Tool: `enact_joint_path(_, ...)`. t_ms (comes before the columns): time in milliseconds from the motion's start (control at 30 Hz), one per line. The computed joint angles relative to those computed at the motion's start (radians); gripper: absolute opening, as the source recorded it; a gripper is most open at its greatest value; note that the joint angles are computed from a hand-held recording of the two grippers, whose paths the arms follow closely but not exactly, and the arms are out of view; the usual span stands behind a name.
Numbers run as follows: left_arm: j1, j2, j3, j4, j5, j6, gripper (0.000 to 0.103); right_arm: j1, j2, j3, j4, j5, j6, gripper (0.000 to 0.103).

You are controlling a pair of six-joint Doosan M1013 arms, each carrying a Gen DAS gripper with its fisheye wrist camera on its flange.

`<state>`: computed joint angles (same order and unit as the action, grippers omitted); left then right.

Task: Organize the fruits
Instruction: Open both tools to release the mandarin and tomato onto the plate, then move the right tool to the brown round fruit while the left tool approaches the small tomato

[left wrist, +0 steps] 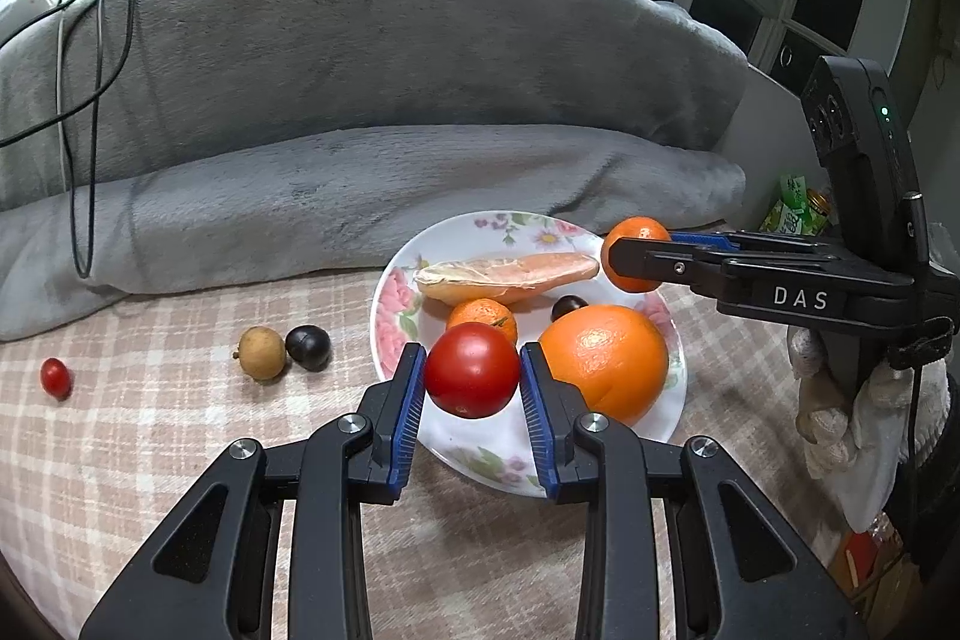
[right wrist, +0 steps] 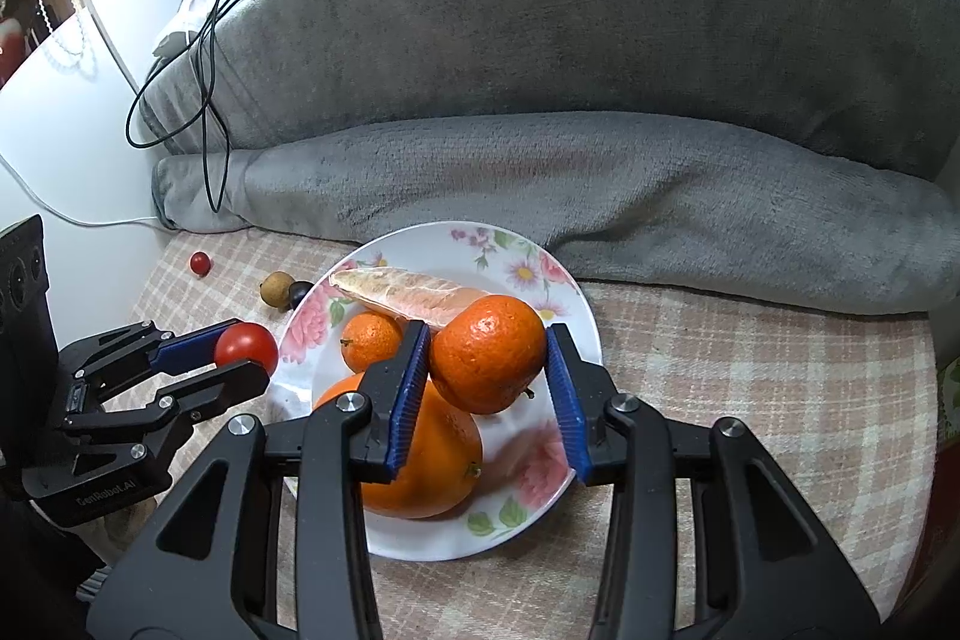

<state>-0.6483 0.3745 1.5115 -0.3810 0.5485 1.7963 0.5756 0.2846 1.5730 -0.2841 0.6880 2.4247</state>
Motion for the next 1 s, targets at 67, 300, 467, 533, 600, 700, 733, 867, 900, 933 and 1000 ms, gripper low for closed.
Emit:
enact_joint_path(67, 0.000, -0.002, 0.004, -0.003, -0.010, 0.003, 0.030, -0.001, -0.001, 0.002, 0.008, -0.005, -0.003, 0.041)
enact_joint_path(300, -0.001, -0.005, 0.008, -0.005, -0.014, 0.010, 0.036, -0.001, 0.001, -0.002, 0.011, 0.000, -0.002, 0.054)
enact_joint_path(467, 0.000, -0.014, 0.014, -0.016, -0.032, 0.019, 0.052, 0.008, -0.009, 0.001, -0.035, -0.021, 0.037, 0.069)
enact_joint_path(533, 0.001, -0.018, 0.016, -0.020, -0.038, 0.023, 0.059, 0.013, -0.011, -0.001, -0.055, -0.020, 0.050, 0.069)
enact_joint_path(600, 0.001, -0.022, 0.018, -0.016, -0.041, 0.021, 0.064, 0.018, -0.011, -0.006, -0.074, -0.013, 0.062, 0.075)
enact_joint_path(700, 0.003, -0.028, 0.023, -0.004, -0.047, 0.005, 0.068, 0.029, -0.015, -0.006, -0.122, -0.013, 0.109, 0.082)
enact_joint_path(733, 0.004, -0.030, 0.024, 0.007, -0.047, -0.006, 0.068, 0.031, -0.017, -0.006, -0.127, -0.015, 0.116, 0.084)
enact_joint_path(867, 0.004, -0.039, 0.028, 0.069, -0.047, -0.061, 0.073, 0.039, -0.018, -0.012, -0.143, -0.009, 0.131, 0.087)
enact_joint_path(900, 0.004, -0.043, 0.031, 0.087, -0.048, -0.073, 0.073, 0.042, -0.017, -0.014, -0.149, -0.003, 0.135, 0.087)
enact_joint_path(933, 0.004, -0.048, 0.035, 0.116, -0.050, -0.098, 0.073, 0.046, -0.017, -0.018, -0.156, 0.003, 0.137, 0.087)
enact_joint_path(1000, 0.006, -0.055, 0.038, 0.169, -0.049, -0.149, 0.075, 0.053, -0.015, -0.024, -0.156, 0.005, 0.130, 0.087)
